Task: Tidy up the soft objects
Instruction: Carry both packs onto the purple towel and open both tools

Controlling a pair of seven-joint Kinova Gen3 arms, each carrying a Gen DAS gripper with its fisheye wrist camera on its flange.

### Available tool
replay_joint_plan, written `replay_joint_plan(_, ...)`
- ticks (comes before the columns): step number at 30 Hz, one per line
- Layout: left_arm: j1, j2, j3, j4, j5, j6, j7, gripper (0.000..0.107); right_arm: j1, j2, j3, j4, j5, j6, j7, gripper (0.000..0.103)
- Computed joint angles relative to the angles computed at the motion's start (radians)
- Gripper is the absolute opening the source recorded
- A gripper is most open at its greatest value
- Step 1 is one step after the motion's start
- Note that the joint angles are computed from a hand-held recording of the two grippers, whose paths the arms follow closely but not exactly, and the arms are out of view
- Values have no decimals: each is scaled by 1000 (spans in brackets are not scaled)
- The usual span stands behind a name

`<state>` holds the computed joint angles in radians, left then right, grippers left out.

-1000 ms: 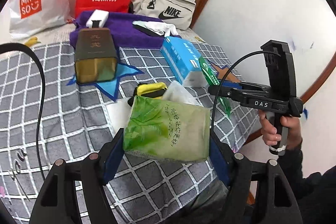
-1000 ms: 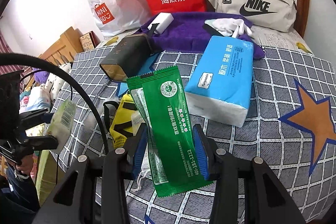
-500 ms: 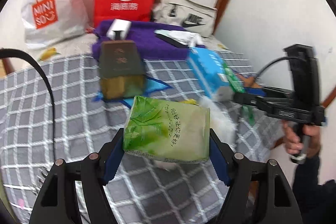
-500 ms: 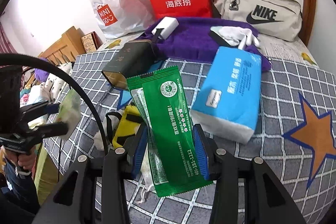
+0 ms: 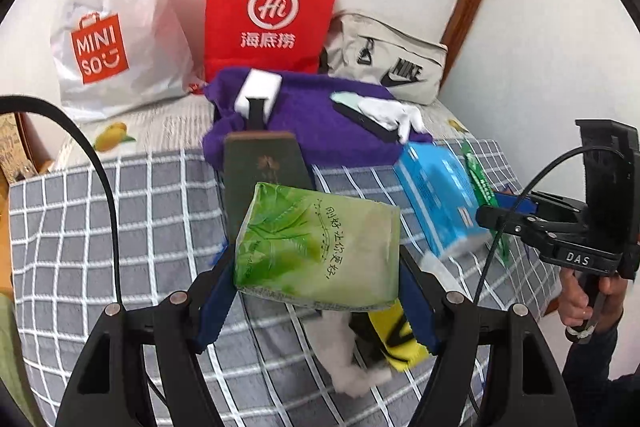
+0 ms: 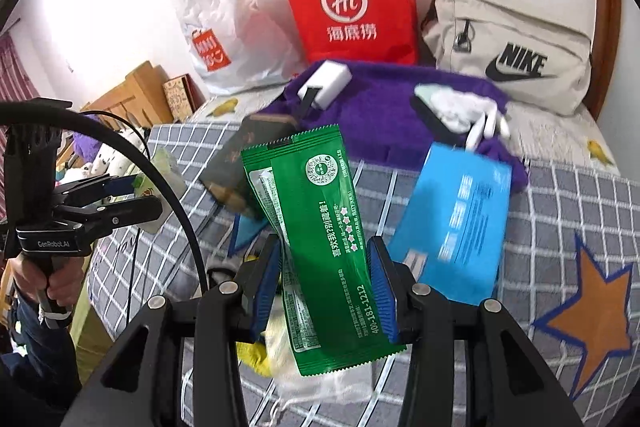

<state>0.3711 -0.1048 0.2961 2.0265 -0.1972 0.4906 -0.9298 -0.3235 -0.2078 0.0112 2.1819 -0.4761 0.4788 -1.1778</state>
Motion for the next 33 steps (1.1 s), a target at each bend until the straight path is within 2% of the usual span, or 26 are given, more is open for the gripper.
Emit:
replay_joint_plan(3,-7,17,-32,-34,32,2,-50,72,7,24,3,-34,5,-2,3,43)
replay_joint_plan(7,-22,51,-43,-91,11,31,-46,72,24,62,10,-78,-9,-5,16,43)
replay_joint_plan(11,-33,81,-89,-125,103,21,-135,72,53,106,17,-125,-54,2,51,43)
replay_joint_plan(13,-38,102,-95,-145,97,23,-131,72,71,130,8,-153,-65,7,60,43)
replay_joint_plan(17,-49,139,-115,-180,128,22,-174,72,108,183,-34,-222,0,12,-8,43)
replay_joint_plan(21,-43,181,-137,-234,99,42,-142,72,130,236,-60,-287,51,20,-59,43)
replay_joint_plan(24,-64,208,-140,-262,148,37,-192,72,145,280,-74,-340,83,31,-99,43)
replay_joint_plan(27,-55,250,-155,-318,130,66,-184,72,155,327,-88,-391,115,33,-127,43)
replay_joint_plan(33,-80,345,-150,-435,199,107,-274,72,176,448,-112,-524,161,87,-163,43)
